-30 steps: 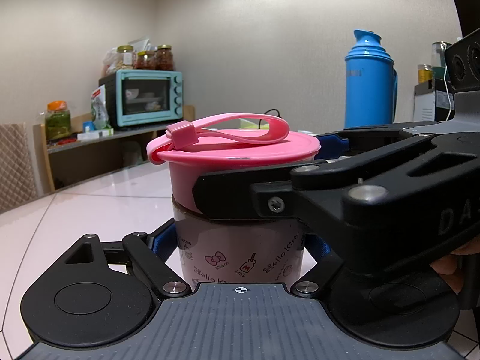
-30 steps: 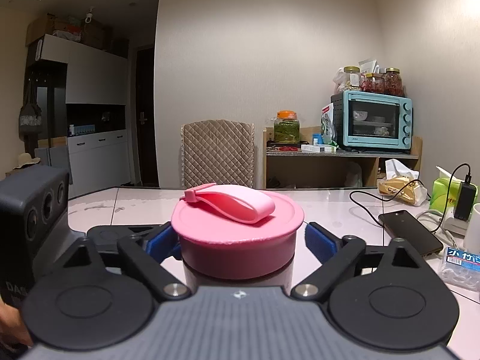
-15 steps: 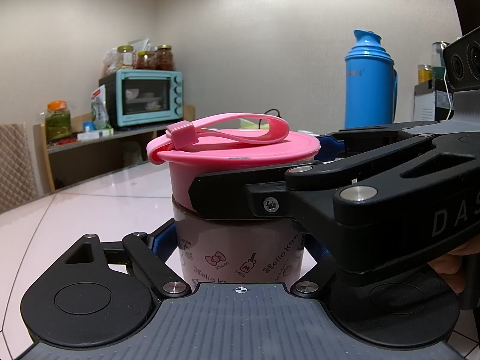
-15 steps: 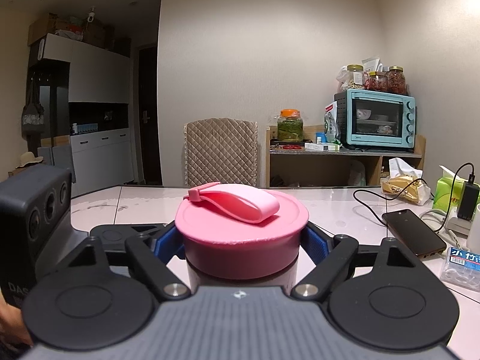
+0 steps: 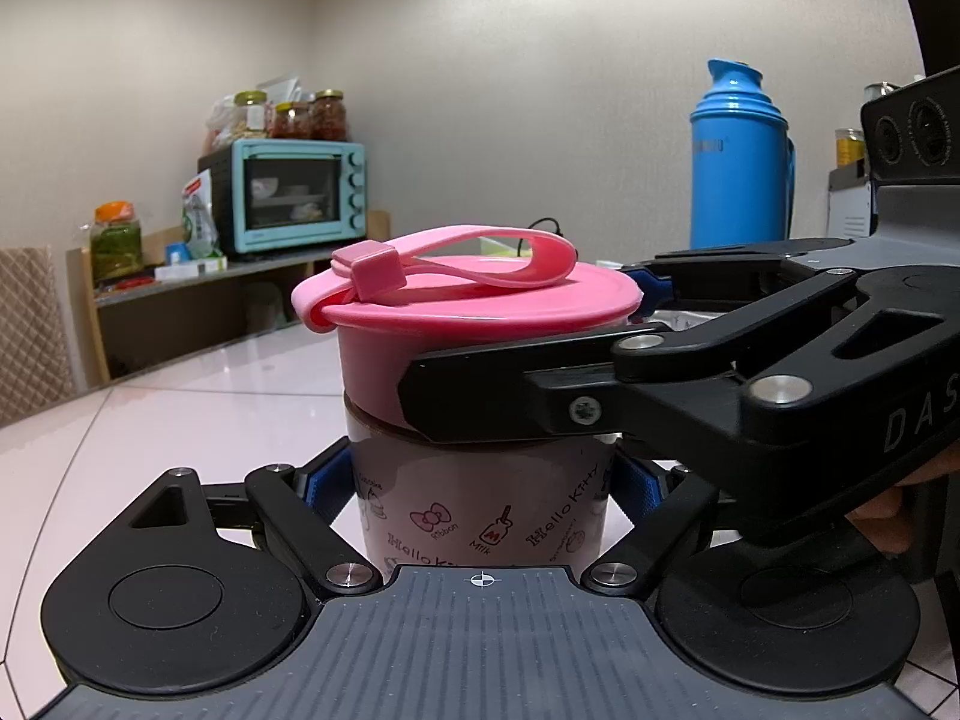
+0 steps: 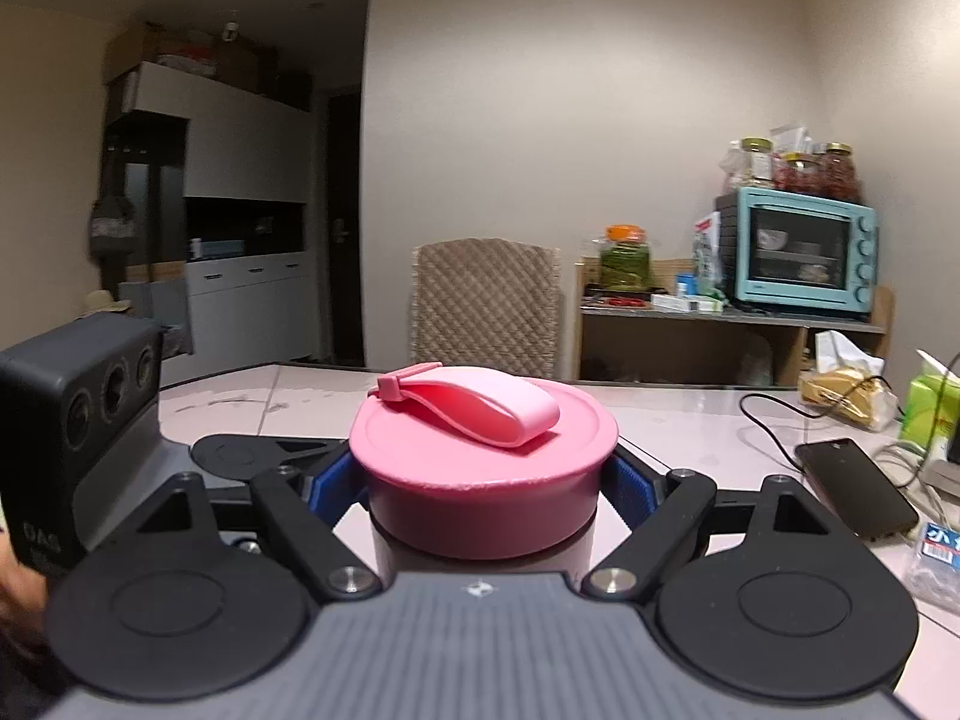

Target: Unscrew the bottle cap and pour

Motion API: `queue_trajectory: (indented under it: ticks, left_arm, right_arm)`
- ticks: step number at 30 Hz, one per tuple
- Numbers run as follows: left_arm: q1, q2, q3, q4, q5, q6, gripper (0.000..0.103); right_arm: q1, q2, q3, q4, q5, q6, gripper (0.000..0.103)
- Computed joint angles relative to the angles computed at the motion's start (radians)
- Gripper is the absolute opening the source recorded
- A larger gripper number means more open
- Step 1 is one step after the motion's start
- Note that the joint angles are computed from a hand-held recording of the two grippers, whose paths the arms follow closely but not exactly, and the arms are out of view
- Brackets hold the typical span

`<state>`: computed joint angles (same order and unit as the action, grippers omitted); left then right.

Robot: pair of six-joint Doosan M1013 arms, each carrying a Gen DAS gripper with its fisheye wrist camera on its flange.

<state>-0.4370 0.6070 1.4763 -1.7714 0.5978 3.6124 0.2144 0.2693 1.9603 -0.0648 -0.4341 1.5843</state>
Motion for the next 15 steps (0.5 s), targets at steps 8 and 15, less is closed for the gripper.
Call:
queue_trajectory:
  ticks: [8,15]
  left_arm:
    - [0.0,0.0,0.0,0.0,0.0,0.0,0.09]
    - [0.0,-0.002,0.003,-0.002,0.0,0.002,0.09]
  right_arm:
    - [-0.059,0.006,-0.004,-0.367,-0.042,0.288,0.085]
    - [-0.109,0.014,-0.012,-0.643,-0.111,0.488,0.085]
